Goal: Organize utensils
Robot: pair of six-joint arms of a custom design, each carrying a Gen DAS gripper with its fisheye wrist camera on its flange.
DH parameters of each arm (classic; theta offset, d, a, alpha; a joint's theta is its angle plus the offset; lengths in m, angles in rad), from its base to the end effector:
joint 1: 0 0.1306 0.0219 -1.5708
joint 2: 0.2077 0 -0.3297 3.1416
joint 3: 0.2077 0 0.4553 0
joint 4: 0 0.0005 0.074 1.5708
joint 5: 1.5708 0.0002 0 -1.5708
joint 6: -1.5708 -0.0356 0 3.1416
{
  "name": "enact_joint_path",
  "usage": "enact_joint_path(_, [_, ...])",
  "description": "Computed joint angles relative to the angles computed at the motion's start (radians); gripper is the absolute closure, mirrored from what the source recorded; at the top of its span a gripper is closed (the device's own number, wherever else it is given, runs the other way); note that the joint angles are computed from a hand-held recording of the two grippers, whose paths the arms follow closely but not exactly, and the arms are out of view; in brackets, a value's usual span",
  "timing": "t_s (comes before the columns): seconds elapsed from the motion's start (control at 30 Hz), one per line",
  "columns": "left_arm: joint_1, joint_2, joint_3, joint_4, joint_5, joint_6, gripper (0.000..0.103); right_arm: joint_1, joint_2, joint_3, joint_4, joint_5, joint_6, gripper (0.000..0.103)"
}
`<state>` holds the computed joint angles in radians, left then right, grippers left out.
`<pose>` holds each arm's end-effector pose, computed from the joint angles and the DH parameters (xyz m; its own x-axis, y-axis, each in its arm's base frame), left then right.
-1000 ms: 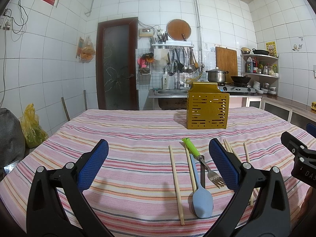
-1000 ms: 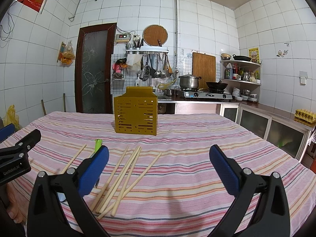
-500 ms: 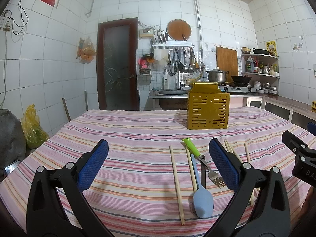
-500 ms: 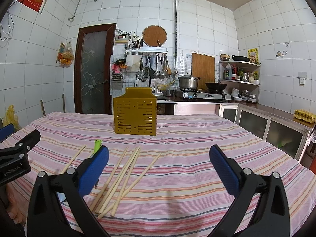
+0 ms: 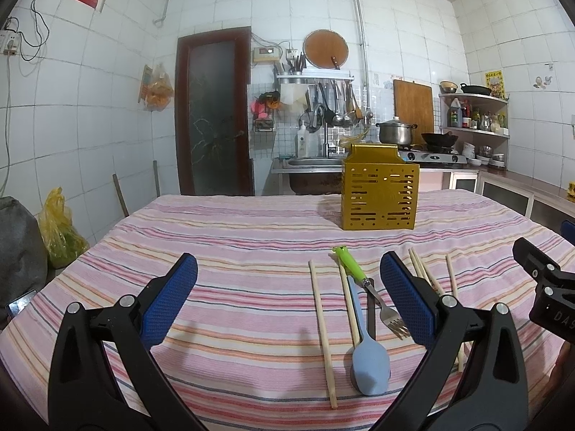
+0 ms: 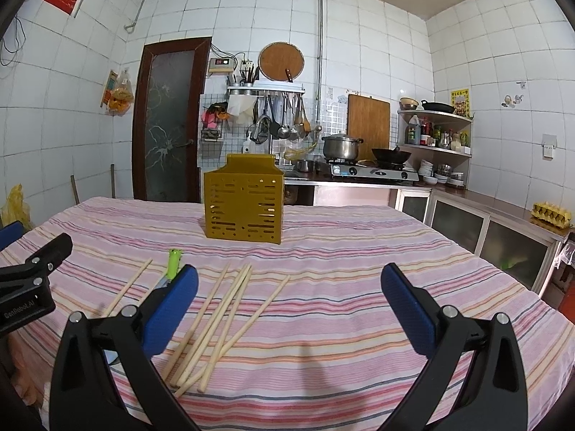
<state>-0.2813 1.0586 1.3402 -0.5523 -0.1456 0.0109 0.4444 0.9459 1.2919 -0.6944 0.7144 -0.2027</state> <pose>0.4486 -0.1248 0.5423 -0.2584 0.0635 -0.9639 0.1376 0.9901 0.0283 0.3817 0.1554 0.5518 -0.2554 0.0469 -0.9657 0.2885 0.9570 -0.0299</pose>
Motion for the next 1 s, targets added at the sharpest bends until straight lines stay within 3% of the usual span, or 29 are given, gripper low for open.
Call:
enact_joint_path(0.17, [0.001,0.035,0.032,-0.045,0.002,0.014,0.005,-0.012,0.014,0.020,-0.050,-0.023,-0.036,0.004])
enact_joint_path(0.33, [0.022,0.134,0.149,-0.196,0.055,0.044,0.005,-0.062,0.071,0.096,-0.200,-0.148,-0.128,0.004])
enact_joint_path(0.47, [0.032,0.221,0.250,-0.267,0.073,0.062,0.005,-0.104,0.153,0.177,-0.272,-0.200,-0.158,0.004])
enact_joint_path(0.6, [0.036,0.365,0.432,-0.394,0.082,0.046,0.005,-0.152,0.296,0.316,-0.412,-0.243,-0.222,0.004])
enact_joint_path(0.8, [0.025,0.600,0.697,-0.571,0.094,-0.002,0.005,-0.184,0.436,0.444,-0.492,-0.244,-0.252,0.004])
enact_joint_path(1.0, [0.029,0.753,0.859,-0.693,0.074,0.013,0.005,-0.198,0.541,0.541,-0.608,-0.275,-0.282,0.004])
